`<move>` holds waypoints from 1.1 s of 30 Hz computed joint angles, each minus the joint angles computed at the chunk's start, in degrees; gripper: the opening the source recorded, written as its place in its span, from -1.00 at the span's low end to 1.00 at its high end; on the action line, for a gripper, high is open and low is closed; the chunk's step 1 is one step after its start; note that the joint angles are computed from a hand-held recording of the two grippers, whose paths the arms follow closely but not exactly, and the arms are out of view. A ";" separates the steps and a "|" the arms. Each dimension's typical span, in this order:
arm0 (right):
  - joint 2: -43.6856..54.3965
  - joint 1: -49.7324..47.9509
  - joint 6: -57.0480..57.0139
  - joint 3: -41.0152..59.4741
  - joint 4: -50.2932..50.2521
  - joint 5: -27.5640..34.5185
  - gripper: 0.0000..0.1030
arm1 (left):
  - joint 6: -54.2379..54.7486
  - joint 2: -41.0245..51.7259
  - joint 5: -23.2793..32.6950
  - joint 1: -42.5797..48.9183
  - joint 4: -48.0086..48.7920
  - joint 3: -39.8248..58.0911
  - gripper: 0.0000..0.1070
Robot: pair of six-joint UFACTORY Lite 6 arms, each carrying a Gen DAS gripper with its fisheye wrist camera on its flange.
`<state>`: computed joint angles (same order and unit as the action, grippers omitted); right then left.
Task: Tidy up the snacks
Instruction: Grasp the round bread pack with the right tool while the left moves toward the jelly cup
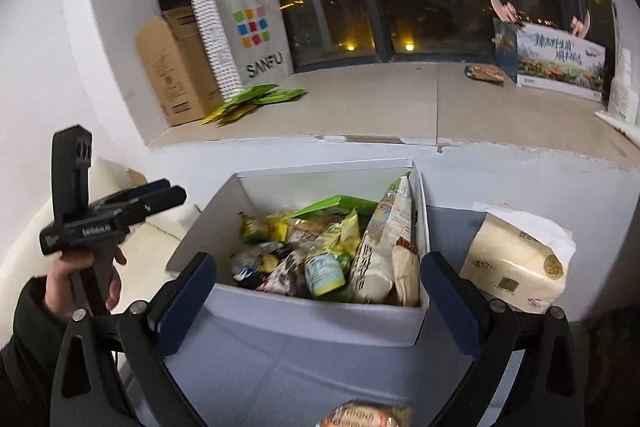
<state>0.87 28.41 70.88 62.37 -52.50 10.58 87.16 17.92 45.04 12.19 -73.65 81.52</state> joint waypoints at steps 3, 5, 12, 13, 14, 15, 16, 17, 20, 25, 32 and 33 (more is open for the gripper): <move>-6.62 3.46 11.34 -7.32 -10.89 1.23 1.00 | 7.69 -10.53 2.96 2.36 -3.46 -12.78 0.92; -11.57 6.48 18.64 -13.14 -16.95 3.93 1.00 | 11.41 -17.14 7.19 4.78 -4.57 -21.37 0.92; -24.23 16.90 33.76 -31.26 -22.73 12.79 1.00 | 17.92 -33.99 13.46 9.39 -2.74 -43.97 0.92; -24.79 19.30 36.46 -33.77 -22.44 15.11 1.00 | 18.46 -36.25 14.10 9.91 -1.68 -46.84 0.92; -24.79 20.71 39.07 -35.71 -22.41 15.98 1.00 | 18.87 -37.88 14.17 10.07 -1.08 -48.81 0.92; -24.98 21.67 41.89 -37.45 -23.18 16.31 1.00 | 19.55 -40.41 14.13 10.43 -0.30 -51.68 0.92; -24.64 22.37 47.11 -39.67 -25.70 15.98 1.00 | 19.99 -42.16 13.89 10.31 0.58 -53.69 0.92; -23.36 22.51 52.07 -41.12 -28.43 15.42 1.00 | 20.49 -43.73 13.95 10.39 1.85 -55.47 0.92; -18.26 23.02 63.43 -42.61 -35.74 15.05 1.00 | 21.72 -47.39 14.61 10.86 4.69 -59.61 0.92; -6.08 19.60 66.74 -36.48 -42.74 13.76 1.00 | 23.00 -49.01 13.32 9.89 7.19 -63.25 0.92; 9.10 12.15 60.40 -25.57 -47.04 11.44 1.00 | 24.05 -50.46 13.60 8.46 9.72 -66.33 0.92; 10.98 11.09 59.47 -24.12 -47.34 10.50 1.00 | 24.05 -50.36 13.23 7.96 9.52 -66.52 0.92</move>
